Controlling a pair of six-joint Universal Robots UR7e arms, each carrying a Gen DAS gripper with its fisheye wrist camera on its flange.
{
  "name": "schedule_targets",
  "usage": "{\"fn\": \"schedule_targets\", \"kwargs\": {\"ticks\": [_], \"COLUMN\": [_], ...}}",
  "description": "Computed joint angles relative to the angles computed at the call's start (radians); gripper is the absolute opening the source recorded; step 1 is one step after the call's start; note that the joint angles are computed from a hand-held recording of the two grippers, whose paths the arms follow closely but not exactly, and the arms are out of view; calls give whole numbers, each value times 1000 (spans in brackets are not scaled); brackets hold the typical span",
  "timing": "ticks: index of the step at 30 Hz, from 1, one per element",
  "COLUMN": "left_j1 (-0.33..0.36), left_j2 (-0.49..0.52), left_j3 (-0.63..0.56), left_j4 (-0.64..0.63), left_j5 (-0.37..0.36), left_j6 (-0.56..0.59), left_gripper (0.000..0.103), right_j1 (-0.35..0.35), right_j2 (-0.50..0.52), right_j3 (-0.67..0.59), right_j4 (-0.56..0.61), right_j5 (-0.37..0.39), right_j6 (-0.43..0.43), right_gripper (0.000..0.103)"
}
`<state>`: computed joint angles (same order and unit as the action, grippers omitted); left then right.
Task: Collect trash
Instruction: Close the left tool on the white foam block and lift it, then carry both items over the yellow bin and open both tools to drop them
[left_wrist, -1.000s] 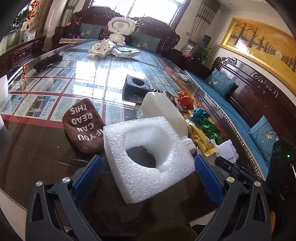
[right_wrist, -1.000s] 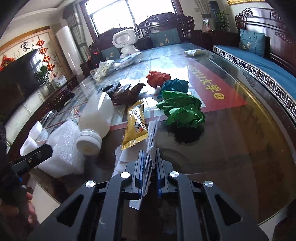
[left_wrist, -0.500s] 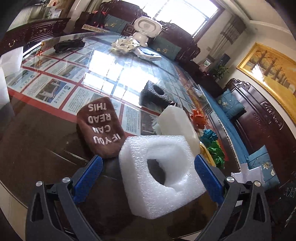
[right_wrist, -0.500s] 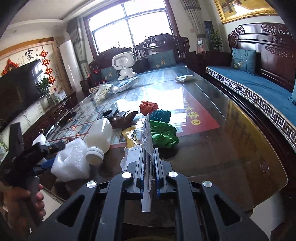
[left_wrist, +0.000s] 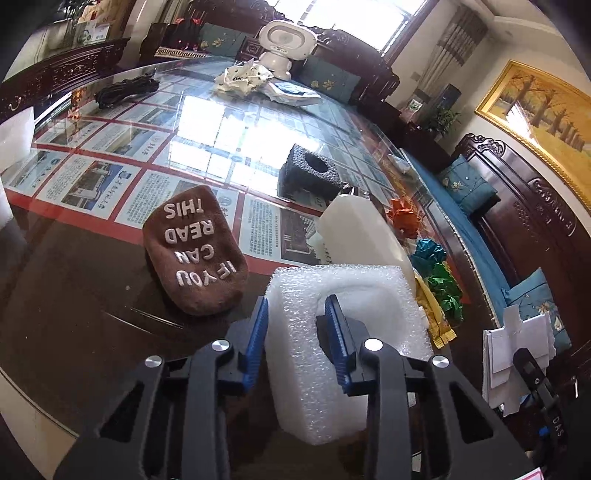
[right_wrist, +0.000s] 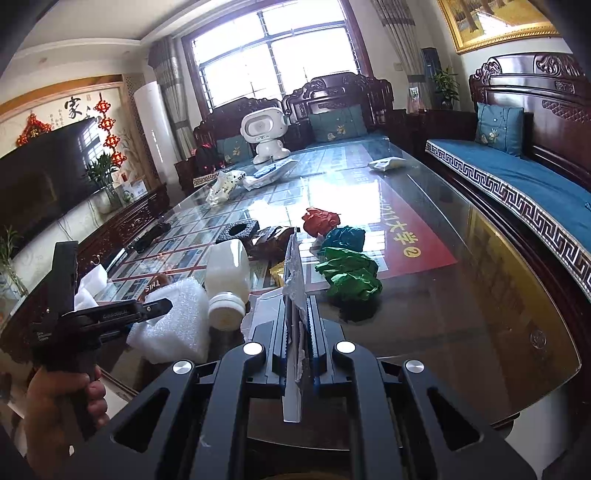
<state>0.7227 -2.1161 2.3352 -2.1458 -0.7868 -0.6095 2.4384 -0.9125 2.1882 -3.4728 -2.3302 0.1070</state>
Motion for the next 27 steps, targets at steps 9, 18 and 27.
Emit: {"fn": "schedule_targets", "kwargs": {"ticks": [9,18,27], "left_j1": [-246,-584,-1132], "left_j2": [-155,-347,-542], "left_j3": [3,-62,-105], "left_j4": [252,799,1483], "left_j5": [171,121,-177], "left_j6": [-125,-471,-1102], "left_gripper": [30,30,31], "right_j1": [36,145,285], "right_j2": [-10,-63,-144], "right_j3": [6,57,191], "right_j4": [-28,22,324], "right_j5": [-8,-21,-83], "right_j6": [-20,15,360], "right_gripper": [9,9,9]}}
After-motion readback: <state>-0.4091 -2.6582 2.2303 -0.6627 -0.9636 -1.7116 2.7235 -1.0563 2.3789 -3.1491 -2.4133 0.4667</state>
